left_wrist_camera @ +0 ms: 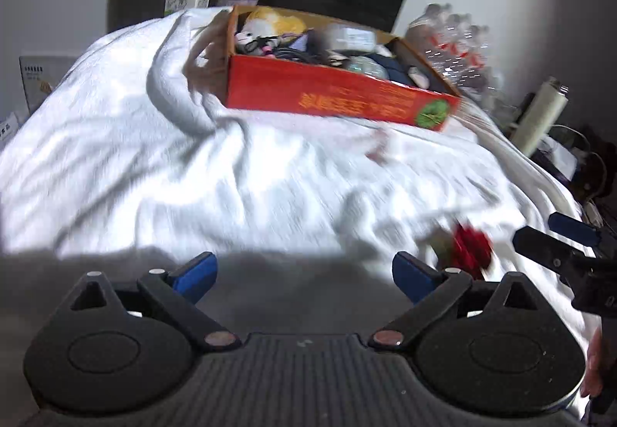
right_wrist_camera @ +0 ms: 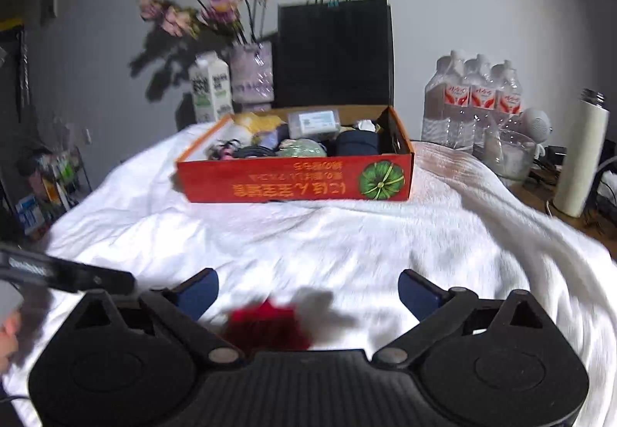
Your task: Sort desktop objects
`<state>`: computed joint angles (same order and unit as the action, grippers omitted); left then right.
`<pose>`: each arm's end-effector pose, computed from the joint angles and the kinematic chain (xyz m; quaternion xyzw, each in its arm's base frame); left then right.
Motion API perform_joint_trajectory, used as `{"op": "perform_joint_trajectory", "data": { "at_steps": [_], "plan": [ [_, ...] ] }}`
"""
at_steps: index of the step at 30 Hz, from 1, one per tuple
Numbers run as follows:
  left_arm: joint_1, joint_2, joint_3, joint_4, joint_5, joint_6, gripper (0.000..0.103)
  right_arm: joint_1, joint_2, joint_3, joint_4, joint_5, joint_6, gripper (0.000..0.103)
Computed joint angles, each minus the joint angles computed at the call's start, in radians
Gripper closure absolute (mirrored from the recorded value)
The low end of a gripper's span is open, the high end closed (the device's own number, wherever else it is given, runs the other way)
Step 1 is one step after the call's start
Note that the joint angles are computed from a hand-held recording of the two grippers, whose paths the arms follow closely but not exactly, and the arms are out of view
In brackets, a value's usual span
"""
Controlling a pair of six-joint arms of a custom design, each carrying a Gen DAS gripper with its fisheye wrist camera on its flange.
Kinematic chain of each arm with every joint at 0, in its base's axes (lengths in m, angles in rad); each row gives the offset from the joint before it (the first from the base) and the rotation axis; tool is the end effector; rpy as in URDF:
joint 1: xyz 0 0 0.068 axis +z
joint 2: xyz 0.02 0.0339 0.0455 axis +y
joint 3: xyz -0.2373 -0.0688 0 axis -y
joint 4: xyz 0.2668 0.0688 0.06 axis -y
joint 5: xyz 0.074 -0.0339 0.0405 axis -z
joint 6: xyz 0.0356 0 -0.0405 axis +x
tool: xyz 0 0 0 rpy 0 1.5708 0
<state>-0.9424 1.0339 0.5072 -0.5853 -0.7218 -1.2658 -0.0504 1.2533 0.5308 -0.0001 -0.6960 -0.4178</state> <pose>0.1390 -0.1512 0.1449 -0.2259 0.8863 -0.0353 0.4028 0.2626 0.0096 0.1405 -0.2945 0.8167 0.2126 0.4484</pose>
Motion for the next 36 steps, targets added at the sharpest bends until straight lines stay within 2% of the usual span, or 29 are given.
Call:
{"op": "perform_joint_trajectory", "data": {
  "at_steps": [2,4,7,10,12,14,16,17,18,19,21,23,25,28,30,31,34,36],
  "plan": [
    [-0.145,0.090,0.013,-0.014,-0.085,-0.123,0.002,-0.066,-0.073,-0.094,0.010,-0.070,-0.008,0.000],
    [-0.232,0.202,0.063,-0.038,-0.129,-0.154,0.002,-0.122,-0.097,-0.153,0.027,-0.114,0.003,0.000],
    [-0.257,0.318,0.136,-0.071,-0.161,-0.117,0.002,-0.155,-0.071,-0.161,-0.001,-0.118,0.005,0.000],
    [-0.232,0.278,0.099,0.045,-0.178,0.008,0.003,-0.138,-0.049,-0.154,0.019,-0.115,0.034,0.000],
    [-0.195,0.221,0.028,0.217,-0.131,0.141,0.005,-0.113,-0.029,-0.148,0.059,-0.120,0.077,0.000],
    [-0.139,0.215,-0.006,0.344,-0.071,0.211,0.014,-0.070,0.007,-0.140,0.127,-0.103,0.131,0.001],
    [-0.082,0.224,-0.018,0.425,-0.012,0.265,0.032,-0.020,0.070,-0.112,0.187,-0.072,0.179,0.008],
    [-0.056,0.226,-0.023,0.456,0.015,0.284,0.036,0.004,0.110,-0.088,0.197,-0.061,0.191,0.011],
    [-0.038,0.217,-0.036,0.487,0.031,0.295,0.041,0.026,0.153,-0.055,0.184,-0.050,0.197,0.018],
    [-0.021,0.205,-0.047,0.515,0.050,0.301,0.046,0.044,0.190,-0.025,0.170,-0.039,0.205,0.031],
    [0.022,0.172,-0.080,0.595,0.112,0.326,0.049,0.061,0.249,0.014,0.153,-0.027,0.212,0.046],
    [0.076,0.174,-0.113,0.707,0.184,0.346,0.050,0.038,0.289,0.015,0.191,-0.069,0.244,0.047],
    [0.129,0.226,-0.098,0.759,0.256,0.325,0.072,0.002,0.343,0.037,0.203,-0.134,0.278,0.051],
    [0.181,0.292,-0.092,0.845,0.362,0.313,0.085,-0.050,0.404,0.067,0.193,-0.218,0.305,0.057],
    [0.181,0.319,-0.094,0.884,0.366,0.294,0.088,-0.064,0.416,0.077,0.184,-0.237,0.312,0.058],
    [0.179,0.321,-0.100,0.897,0.362,0.286,0.093,-0.066,0.419,0.078,0.186,-0.240,0.315,0.060],
    [0.163,0.258,-0.167,0.947,0.319,0.254,0.093,-0.056,0.417,0.070,0.215,-0.220,0.335,0.063],
    [0.162,0.196,-0.187,0.902,0.303,0.245,0.093,-0.053,0.416,0.065,0.228,-0.211,0.345,0.064]
  ]
}}
